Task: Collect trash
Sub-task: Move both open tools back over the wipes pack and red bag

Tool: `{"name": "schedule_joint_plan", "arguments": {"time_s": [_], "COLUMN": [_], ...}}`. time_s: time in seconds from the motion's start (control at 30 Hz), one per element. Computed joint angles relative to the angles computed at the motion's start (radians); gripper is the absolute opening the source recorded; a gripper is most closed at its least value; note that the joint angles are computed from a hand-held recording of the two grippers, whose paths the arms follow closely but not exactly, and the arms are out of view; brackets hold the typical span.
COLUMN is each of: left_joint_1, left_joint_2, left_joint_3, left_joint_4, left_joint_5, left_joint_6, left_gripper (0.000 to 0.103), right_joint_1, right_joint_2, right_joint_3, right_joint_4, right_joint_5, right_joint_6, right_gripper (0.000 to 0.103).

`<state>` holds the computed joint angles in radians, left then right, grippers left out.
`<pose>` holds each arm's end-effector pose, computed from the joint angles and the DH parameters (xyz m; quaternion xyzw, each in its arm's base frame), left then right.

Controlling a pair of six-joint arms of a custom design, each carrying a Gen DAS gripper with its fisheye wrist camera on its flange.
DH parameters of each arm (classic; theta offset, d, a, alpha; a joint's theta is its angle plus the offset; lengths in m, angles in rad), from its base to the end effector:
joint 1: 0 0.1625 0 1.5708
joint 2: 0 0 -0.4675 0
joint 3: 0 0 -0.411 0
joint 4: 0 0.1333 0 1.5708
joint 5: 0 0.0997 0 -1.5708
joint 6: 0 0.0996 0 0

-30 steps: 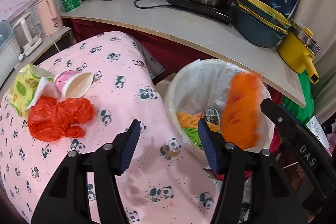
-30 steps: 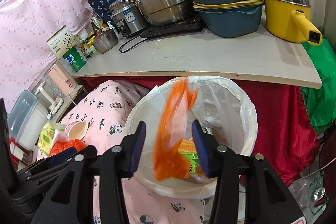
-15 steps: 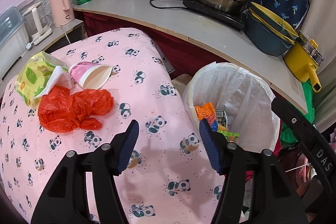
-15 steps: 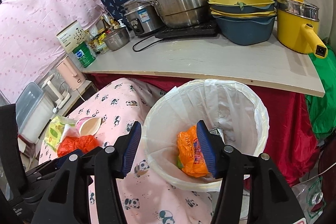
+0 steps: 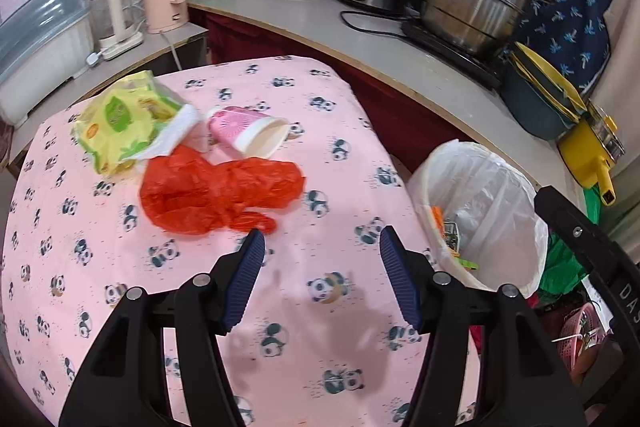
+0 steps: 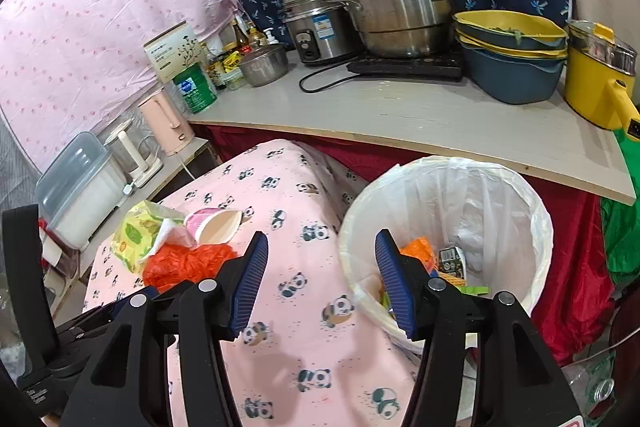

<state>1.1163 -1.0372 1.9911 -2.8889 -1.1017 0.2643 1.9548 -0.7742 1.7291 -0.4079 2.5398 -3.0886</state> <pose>-0.1033 -0.6177 0.1823 0.2970 0.9102 -0.1970 0.2108 0.2603 -0.5074 0.0394 -0.0979 -0.7985 0.5112 0.3025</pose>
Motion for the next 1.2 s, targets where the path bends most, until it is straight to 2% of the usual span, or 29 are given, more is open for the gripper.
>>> {"name": "schedule_joint_plan", "arguments": {"time_s": [0.73,1.13,1.2], "left_joint_1": [0.145,0.216,0.224], "left_joint_2": [-0.091,-0.067,-0.053], "left_joint_3": [-0.079,-0.187,-0.212], "left_joint_4": [0.030,0.062,0.062], "left_joint_5": [0.021,0.026,0.028], "left_joint_6": [-0.030,-0.036,-0.026], "left_gripper": [0.060,0.061,0.066], "right_joint_1": [0.067,0.058,0.051], "right_joint_2": [0.227,0.363,0.386], "right_joint_3": [-0.316,-0.539,-0.582], "right_joint_4": [0.253,0.420,0.448], "right_joint_5": [-0.063,-0.131,-0.149], "right_joint_6": [-0.011,-0.009,-0.008], "right_gripper": [0.058,0.058,0.057]}}
